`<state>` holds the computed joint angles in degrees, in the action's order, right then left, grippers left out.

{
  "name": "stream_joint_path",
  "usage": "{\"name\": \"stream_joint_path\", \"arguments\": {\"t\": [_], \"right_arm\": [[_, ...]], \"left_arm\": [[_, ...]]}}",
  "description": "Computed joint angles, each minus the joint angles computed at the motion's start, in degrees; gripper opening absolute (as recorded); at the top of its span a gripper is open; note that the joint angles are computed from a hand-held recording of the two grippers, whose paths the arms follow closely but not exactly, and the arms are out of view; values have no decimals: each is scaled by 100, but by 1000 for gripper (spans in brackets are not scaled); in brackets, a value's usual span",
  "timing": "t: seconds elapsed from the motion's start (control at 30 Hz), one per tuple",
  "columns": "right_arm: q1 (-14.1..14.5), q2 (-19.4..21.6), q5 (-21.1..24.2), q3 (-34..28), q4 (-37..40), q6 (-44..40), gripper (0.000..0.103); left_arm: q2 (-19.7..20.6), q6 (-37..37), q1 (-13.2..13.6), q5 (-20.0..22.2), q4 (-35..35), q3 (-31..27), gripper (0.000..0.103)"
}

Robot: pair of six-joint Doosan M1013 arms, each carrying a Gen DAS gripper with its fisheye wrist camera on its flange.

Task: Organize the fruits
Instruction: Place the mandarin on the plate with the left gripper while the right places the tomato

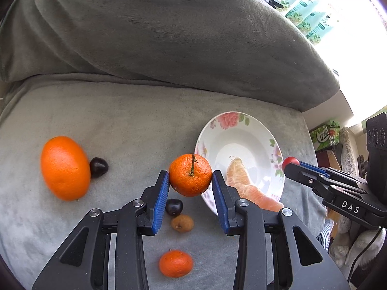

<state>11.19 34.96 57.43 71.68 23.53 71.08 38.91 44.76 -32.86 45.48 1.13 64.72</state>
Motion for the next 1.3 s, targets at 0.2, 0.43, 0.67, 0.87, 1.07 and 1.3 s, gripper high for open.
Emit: {"name": "stream_joint_path", "arguments": {"t": [0.2,0.43,0.67,0.87,1.07,1.3], "right_arm": [[-49,108,-118,-117,-266,13,25],[-53,252,-86,-269,-415,94,25],[-71,389,-20,-429,-474,181,25],[-67,416,-23,-470,-487,247,25],[-74,426,-2,-472,-549,300,26],[-60,367,-185,-398,-631,418,54]], "left_arm": [[200,248,-19,167,-115,-352,35],[474,473,-37,470,-210,-822,35],[499,651,-21,550,-296,-867,35],[482,696,-21,582,-311,-850,35],[461,662,-39,589,-210,-861,40],[427,614,-56,587,-126,-844,47]]}}
